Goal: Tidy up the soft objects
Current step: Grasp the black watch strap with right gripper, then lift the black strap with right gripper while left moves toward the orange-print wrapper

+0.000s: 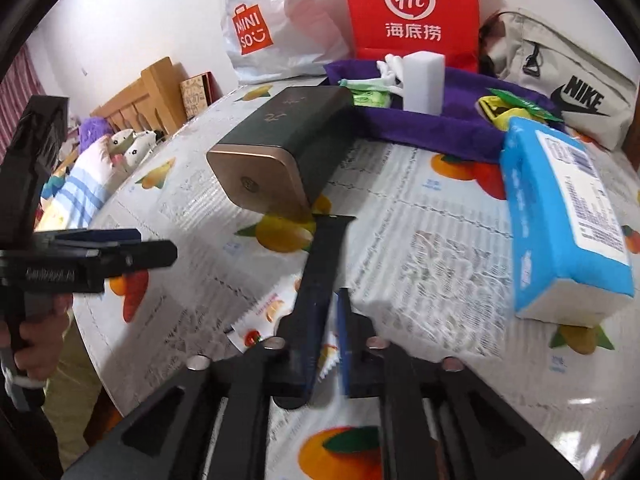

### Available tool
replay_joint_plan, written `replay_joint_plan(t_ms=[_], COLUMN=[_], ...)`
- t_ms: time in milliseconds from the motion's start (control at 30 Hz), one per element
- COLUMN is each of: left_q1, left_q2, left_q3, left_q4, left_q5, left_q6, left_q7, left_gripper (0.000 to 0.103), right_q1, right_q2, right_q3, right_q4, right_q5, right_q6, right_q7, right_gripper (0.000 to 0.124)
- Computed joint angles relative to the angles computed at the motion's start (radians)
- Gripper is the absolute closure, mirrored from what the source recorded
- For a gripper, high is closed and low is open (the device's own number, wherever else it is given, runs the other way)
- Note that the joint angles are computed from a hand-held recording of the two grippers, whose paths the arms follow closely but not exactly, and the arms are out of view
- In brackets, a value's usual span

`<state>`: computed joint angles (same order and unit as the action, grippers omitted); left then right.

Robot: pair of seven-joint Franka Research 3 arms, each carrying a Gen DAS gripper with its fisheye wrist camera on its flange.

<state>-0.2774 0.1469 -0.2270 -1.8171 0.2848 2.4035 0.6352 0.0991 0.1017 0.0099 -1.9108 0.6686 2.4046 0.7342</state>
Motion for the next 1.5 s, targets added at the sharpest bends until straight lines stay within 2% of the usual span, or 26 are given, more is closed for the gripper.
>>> replay_joint_plan(t_ms=[33,67,167,267,300,333,367,433,600,867,1100,1300,1500], left_q1=[0.000,0.000,0.002,0.005,0.007,0.007,0.007,0.006,0.000,-0.028,-0.071,-0.171,-0.232], left_q2=[-0.002,-0.004,-0.009,-0.009,-0.008,-0.007,-0.005,-0.005,-0.002,0.052,0.164,0.287,0.373], left_q3=[0.000,0.001,0.002,0.003,0.003,0.003,0.003,0.002,-0.002,-0.021,-0.042,-0.007,0.015], left_q4=[-0.002,-0.003,-0.009,-0.012,-0.013,-0.012,-0.012,-0.012,-0.007,0.044,0.175,0.371,0.508], left_q5=[0.000,0.000,-0.001,-0.006,-0.008,-0.009,-0.011,-0.011,-0.007,-0.026,-0.048,0.080,0.131], left_q6=[0.002,0.002,-0.002,-0.005,-0.003,-0.003,-0.004,-0.003,-0.001,0.023,0.011,-0.153,-0.257], left_q7=[0.000,0.000,-0.005,-0.005,-0.005,-0.006,-0.007,-0.007,-0.007,0.036,0.126,0.131,0.141], left_gripper=[0.014,0.014,0.014,0.014,0.014,0.014,0.014,0.014,0.014,0.014,0.013,0.013,0.013], right_q1=[0.002,0.005,0.019,0.035,0.042,0.049,0.049,0.047,0.016,-0.006,-0.037,-0.067,-0.099], right_q2=[0.006,0.011,0.022,0.022,0.022,0.020,0.021,0.024,0.004,-0.094,-0.162,-0.168,-0.157], right_q3=[0.002,0.004,0.012,0.021,0.022,0.026,0.028,0.029,0.024,-0.020,-0.068,-0.096,-0.113], right_q4=[0.005,0.006,-0.002,-0.027,-0.033,-0.043,-0.045,-0.034,-0.011,-0.090,-0.155,-0.174,-0.182], right_q5=[-0.001,-0.006,-0.032,-0.050,-0.072,-0.082,-0.080,-0.084,0.016,0.067,0.106,0.122,0.143], right_q6=[0.000,0.005,0.047,0.125,0.148,0.176,0.183,0.169,0.088,0.083,0.080,0.074,0.067], right_q7=[0.003,0.007,0.029,0.031,0.040,0.036,0.025,0.017,-0.040,-0.086,-0.134,-0.132,-0.129], right_gripper=[0.093,0.091,0.090,0.089,0.090,0.099,0.102,0.102,0.103,0.103,0.103,0.103,0.103])
